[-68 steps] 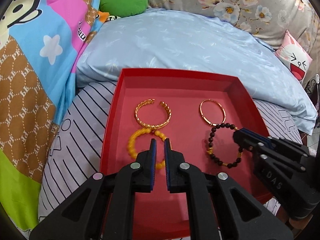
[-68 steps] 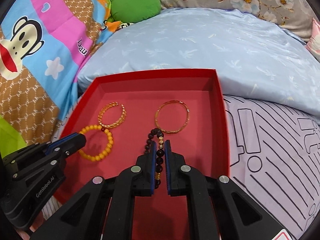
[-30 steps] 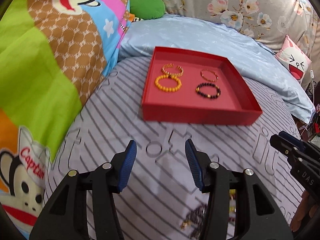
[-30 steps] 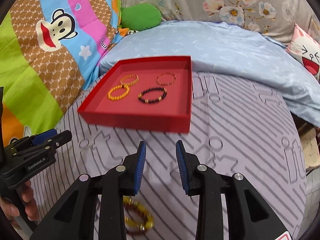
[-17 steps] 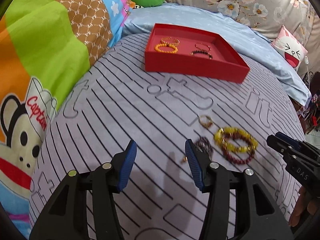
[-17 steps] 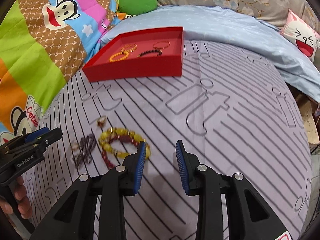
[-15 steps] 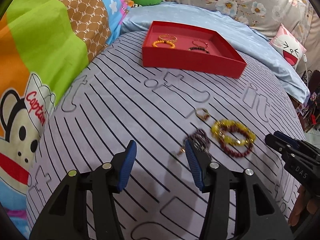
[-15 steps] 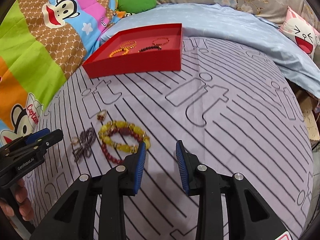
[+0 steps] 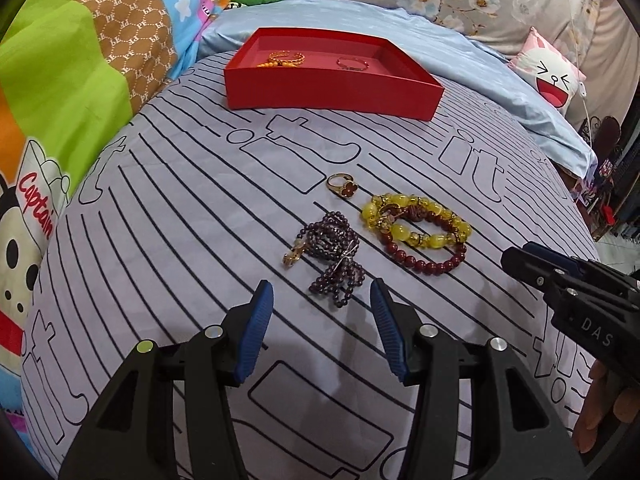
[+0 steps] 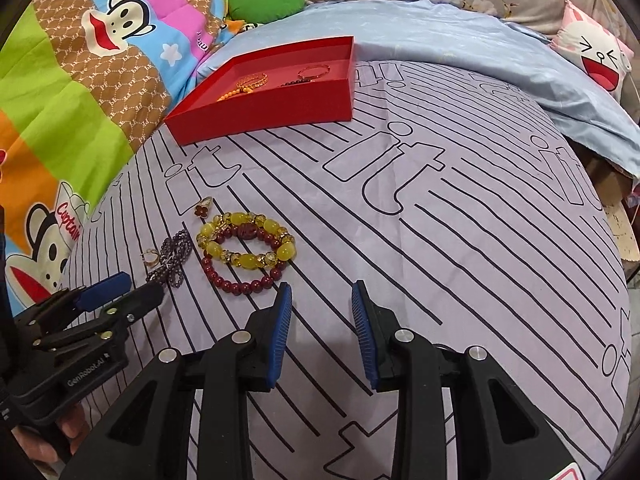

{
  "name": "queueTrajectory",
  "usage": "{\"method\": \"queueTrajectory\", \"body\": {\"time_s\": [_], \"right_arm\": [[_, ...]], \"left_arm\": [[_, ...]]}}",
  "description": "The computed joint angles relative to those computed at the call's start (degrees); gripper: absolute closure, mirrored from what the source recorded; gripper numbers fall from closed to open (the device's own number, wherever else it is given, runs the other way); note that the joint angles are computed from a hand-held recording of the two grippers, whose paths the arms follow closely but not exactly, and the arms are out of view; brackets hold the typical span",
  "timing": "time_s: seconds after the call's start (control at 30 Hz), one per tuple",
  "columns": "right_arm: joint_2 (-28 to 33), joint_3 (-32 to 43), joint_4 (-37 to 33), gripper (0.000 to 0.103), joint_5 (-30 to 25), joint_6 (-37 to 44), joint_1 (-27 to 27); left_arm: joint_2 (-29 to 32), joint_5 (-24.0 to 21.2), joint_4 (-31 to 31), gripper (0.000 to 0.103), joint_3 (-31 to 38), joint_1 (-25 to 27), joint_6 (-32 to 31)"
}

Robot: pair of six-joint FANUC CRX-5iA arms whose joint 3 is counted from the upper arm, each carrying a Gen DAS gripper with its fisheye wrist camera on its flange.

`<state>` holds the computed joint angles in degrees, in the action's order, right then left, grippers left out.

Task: Organize jewelry
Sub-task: 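Move both open tools back toward the remaining jewelry on the sheet, then grasp the dark garnet strand with the left tool while the right tool grasps the yellow bead strand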

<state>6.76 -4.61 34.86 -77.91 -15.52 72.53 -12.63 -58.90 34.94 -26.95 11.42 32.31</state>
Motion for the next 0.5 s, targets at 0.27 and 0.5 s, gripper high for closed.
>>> {"method": "queueTrajectory", "body": {"time_s": [0.27, 0.5], "right_arm": [[0.35, 0.37, -0.11, 0.072, 0.55, 0.69, -0.22], [0.65, 0.78, 0.04, 0.072, 0.64, 0.97, -0.28]], "left_arm": [[1.63, -0.72, 0.44, 0.067, 0.57, -0.35, 0.77], [2.88, -2.96, 1.73, 0.093, 1.23, 0.1, 0.17]]}}
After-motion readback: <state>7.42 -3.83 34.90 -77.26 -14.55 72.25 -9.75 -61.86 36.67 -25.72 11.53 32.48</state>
